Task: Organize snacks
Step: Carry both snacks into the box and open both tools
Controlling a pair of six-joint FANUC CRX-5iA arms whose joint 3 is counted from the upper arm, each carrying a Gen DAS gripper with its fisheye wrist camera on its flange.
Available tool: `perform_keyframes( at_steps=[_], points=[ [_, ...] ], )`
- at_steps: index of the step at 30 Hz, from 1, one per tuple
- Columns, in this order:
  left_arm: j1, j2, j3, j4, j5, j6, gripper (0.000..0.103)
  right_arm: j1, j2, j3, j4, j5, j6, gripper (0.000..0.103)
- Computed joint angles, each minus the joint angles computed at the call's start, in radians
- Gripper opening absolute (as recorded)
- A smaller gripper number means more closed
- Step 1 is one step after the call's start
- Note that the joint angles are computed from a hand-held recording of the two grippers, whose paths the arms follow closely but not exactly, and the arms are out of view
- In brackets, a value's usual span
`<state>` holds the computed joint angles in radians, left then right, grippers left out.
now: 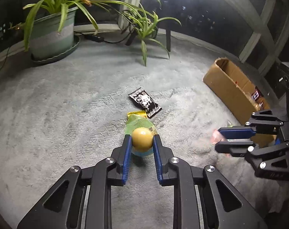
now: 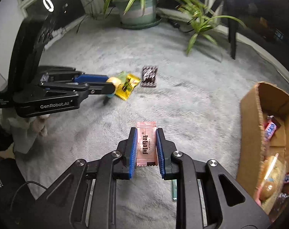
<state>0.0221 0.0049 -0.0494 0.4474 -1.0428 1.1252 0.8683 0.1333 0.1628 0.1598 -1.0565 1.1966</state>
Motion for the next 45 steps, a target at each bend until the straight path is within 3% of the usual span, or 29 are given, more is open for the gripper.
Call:
perform_keyframes(
  at_steps=[10, 22, 34, 45],
  points=[
    [-0.027, 0.012, 0.063, 0.089, 0.020, -0.045, 0.021, -0.033, -0.141, -0.090, 0.152, 0.056, -0.152, 0.020],
    [-0.165, 0.131, 0.218, 0.127, 0.047, -0.063, 0.021, -0.129, -0.246, -0.176, 0.283, 0.020, -0.293, 0.020],
    [-0.292, 0.263, 0.394, 0.097, 0.015, -0.049, 0.021, -0.213, -0.276, -0.226, 0.288, 0.000, -0.323, 0.020],
    [-0.346, 0.345, 0.499, 0.056, -0.033, -0.018, 0.021, -0.242, -0.301, -0.256, 0.273, -0.021, -0.340, 0.020]
  ],
)
